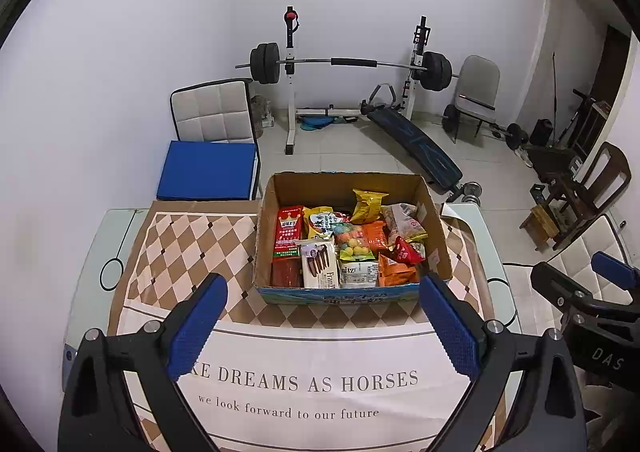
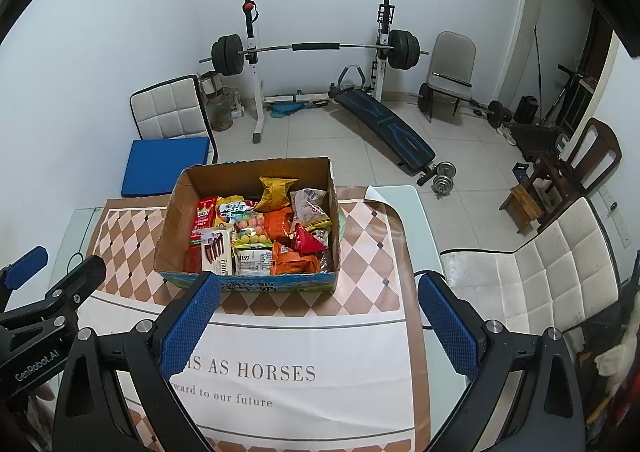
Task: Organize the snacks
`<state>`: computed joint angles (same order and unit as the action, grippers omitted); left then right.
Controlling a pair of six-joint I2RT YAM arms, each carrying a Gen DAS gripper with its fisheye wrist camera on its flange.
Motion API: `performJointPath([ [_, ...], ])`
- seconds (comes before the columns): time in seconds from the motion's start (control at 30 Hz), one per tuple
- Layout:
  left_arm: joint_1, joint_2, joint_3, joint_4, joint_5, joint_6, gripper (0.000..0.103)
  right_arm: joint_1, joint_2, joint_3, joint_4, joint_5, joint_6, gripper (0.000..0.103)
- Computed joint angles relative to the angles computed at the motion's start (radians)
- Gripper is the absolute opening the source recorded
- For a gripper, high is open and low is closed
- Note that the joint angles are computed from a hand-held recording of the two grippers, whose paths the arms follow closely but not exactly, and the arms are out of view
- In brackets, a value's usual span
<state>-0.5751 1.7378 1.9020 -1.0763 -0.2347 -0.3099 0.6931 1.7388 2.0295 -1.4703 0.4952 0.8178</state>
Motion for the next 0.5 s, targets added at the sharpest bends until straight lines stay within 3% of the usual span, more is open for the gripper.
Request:
performJointPath([
  [0.5,-0.001,-0.002,0.006,-0.006,0.0,-0.004,0.098,0.001,-0.006,0.003,-0.006,-0.001,-0.001,0.101],
])
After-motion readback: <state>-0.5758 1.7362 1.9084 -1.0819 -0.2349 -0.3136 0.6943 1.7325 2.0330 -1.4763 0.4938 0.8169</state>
